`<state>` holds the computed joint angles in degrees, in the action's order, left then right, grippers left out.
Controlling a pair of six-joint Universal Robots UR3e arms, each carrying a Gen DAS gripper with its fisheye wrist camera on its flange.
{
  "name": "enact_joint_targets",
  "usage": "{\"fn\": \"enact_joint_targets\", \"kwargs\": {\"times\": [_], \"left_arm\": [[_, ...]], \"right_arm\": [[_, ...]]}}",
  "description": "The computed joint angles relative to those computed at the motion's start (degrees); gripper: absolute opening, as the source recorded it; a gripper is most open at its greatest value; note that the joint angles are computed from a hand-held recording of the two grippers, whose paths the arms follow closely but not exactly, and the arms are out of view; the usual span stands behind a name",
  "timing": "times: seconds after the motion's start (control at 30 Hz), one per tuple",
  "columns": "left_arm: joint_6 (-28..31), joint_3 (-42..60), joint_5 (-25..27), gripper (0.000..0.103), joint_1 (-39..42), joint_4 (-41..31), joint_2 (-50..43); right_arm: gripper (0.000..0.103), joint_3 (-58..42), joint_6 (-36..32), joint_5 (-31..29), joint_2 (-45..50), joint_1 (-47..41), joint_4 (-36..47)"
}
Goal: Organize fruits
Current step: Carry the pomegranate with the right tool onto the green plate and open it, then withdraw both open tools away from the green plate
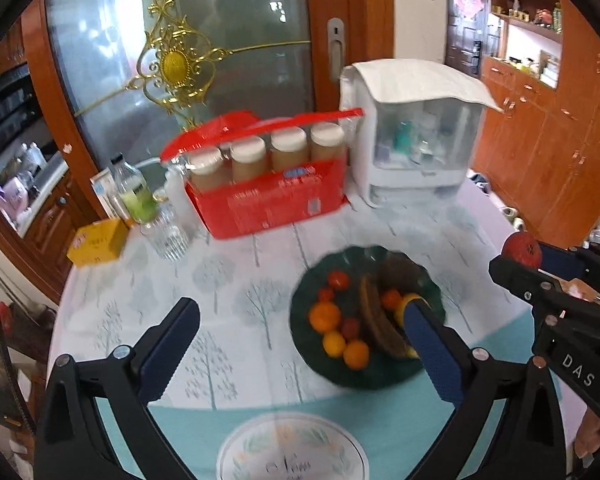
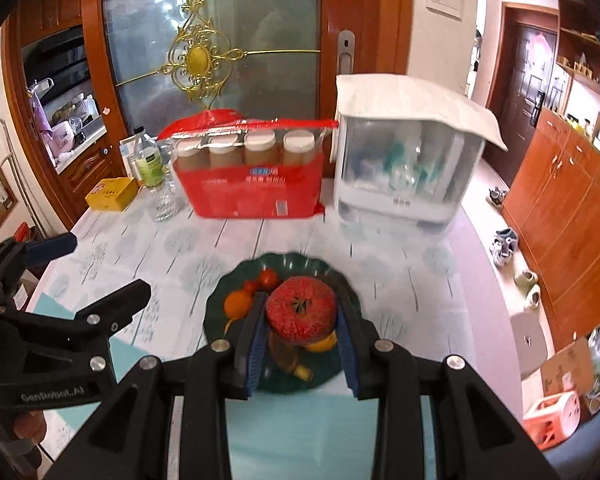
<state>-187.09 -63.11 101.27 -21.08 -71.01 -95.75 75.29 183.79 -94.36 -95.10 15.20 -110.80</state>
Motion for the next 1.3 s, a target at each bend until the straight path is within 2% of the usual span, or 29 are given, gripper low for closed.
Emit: {"fn": "enact_joint_targets", "kwargs": {"times": [0.1,0.27,0.5,0.77,0.87,0.93,1.0,1.3], "left_arm": [[-0.59,7.29,1.75,0.102,0.44,-2.41,-6.59],[-1.47,11.61,0.14,0.102,3.12,-4.11,-13.5],[-4.06,10.21,-1.88,0.102,6.55,-3.11,-20.32],[-4.0,3.7,-2.05,0.102,8.96,0.64,-23.62],[-3.83,2.29,-2.57,0.102,9.53,1.66,-24.24],[-3.94,2.65,-2.89,0.102,9.86,1.15,-24.92],[-4.04,3.05,-3.09,0.102,10.04,0.53,-25.51],[-3.81,0.19,-4.68,0.102,10.6,2.28,-22.87]], "right_arm": [[0.033,-1.42,-1.59,1.23,4.33,-1.58,-1.99],[0.033,1.31,-2.57,5.72,10.92,-4.22,-6.76],[0.033,4.39,-3.99,8.51,20.26,-4.41,-12.29],[0.033,2.23,-6.24,10.06,29.81,-2.5,-15.16],[0.036,1.13,-6.57,11.28,31.58,-2.57,-15.29],[0.049,1.49,-6.75,12.45,31.68,-2.73,-16.2],[0.053,1.83,-6.87,13.16,31.55,-2.72,-16.92],[0.053,4.05,-7.63,11.56,28.72,-2.49,-18.9]]}}
